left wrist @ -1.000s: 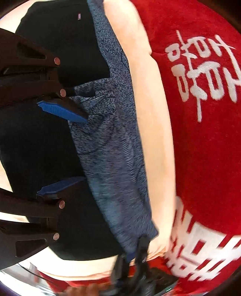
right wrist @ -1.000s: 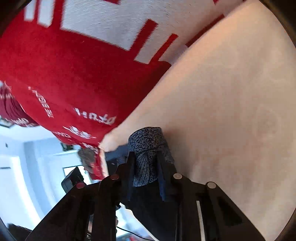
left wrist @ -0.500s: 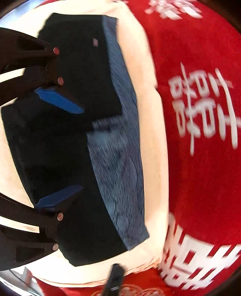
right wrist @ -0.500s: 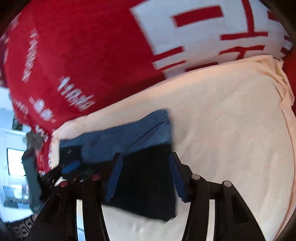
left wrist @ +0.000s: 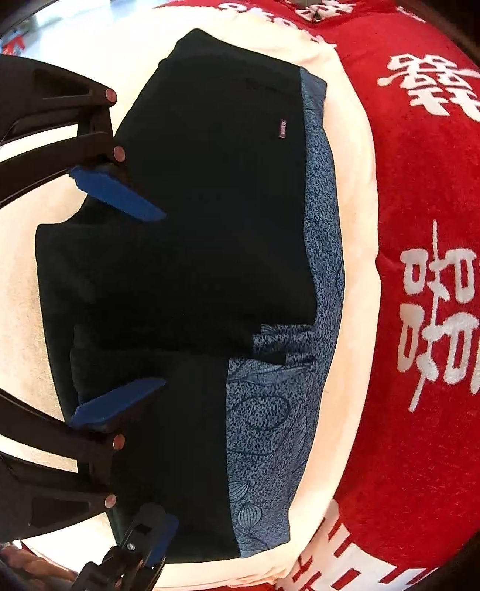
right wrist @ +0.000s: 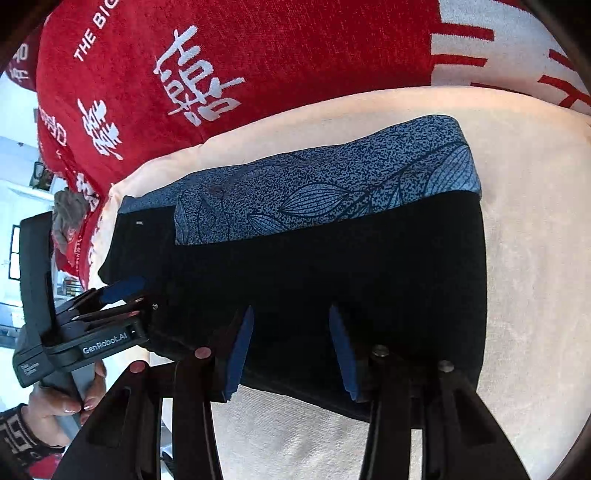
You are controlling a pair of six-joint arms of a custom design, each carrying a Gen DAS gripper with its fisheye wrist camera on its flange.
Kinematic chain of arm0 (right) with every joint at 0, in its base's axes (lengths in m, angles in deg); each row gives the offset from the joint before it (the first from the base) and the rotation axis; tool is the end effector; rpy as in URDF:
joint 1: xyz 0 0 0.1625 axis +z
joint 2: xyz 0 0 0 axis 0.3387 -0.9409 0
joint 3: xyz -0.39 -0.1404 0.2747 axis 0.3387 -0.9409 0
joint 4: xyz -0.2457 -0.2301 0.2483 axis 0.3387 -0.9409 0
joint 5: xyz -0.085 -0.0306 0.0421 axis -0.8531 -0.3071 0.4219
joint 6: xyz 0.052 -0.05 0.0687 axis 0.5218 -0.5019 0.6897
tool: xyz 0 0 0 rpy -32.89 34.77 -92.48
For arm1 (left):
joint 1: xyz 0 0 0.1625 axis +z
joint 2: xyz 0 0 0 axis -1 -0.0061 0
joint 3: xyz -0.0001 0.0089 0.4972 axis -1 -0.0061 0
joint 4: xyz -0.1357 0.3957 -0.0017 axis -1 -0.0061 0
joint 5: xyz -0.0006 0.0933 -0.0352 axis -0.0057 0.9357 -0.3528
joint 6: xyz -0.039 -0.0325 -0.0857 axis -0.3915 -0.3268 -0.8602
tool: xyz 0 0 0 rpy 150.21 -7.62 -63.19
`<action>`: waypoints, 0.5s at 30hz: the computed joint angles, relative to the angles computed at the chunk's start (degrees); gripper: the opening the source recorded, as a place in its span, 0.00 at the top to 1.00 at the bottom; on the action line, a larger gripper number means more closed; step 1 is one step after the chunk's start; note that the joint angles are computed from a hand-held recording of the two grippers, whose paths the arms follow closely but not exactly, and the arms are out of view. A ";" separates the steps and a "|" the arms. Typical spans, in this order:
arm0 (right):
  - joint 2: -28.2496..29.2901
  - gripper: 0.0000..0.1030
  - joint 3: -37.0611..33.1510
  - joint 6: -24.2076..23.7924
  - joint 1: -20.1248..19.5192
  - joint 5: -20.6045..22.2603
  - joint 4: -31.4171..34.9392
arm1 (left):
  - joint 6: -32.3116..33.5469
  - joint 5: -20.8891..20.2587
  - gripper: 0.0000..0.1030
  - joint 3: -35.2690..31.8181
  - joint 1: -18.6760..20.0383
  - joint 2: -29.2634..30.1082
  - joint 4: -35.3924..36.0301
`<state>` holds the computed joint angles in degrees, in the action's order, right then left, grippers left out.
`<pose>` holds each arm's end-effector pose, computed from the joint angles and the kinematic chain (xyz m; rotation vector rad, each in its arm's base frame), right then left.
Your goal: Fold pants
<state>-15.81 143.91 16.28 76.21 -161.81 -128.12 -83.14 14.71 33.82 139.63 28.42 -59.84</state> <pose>0.1429 -0.4454 0.1018 -0.3089 -2.7388 0.6943 -0.1653 -0.4993 0.1324 0.5398 2.3216 -0.0034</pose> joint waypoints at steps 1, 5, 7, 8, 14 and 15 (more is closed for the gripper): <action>-0.48 0.55 0.52 -0.06 -0.02 0.10 -0.07 | 0.22 -0.42 0.15 0.19 0.27 -0.12 -0.63; -0.05 0.53 1.12 1.43 0.75 -1.60 -1.89 | 3.33 -2.20 0.12 -0.78 1.34 0.05 -1.34; 0.70 0.52 0.99 4.41 2.07 -4.12 -2.76 | 6.26 -2.98 0.12 -1.21 1.77 -0.41 -1.17; 1.03 0.51 0.69 6.28 2.86 -5.61 -2.62 | 7.33 -3.02 0.12 -1.45 1.91 -0.65 -0.77; 2.86 0.48 -4.43 17.55 8.81 -12.71 5.37 | 10.57 -0.91 0.12 -3.33 3.75 -5.01 5.75; 3.42 0.48 -5.62 18.06 9.53 -12.25 6.48 | 10.55 -0.23 0.12 -3.61 4.24 -5.89 7.19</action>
<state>-12.39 138.30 34.35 85.74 -174.06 -121.64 -72.58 14.49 30.22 143.87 22.52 -52.65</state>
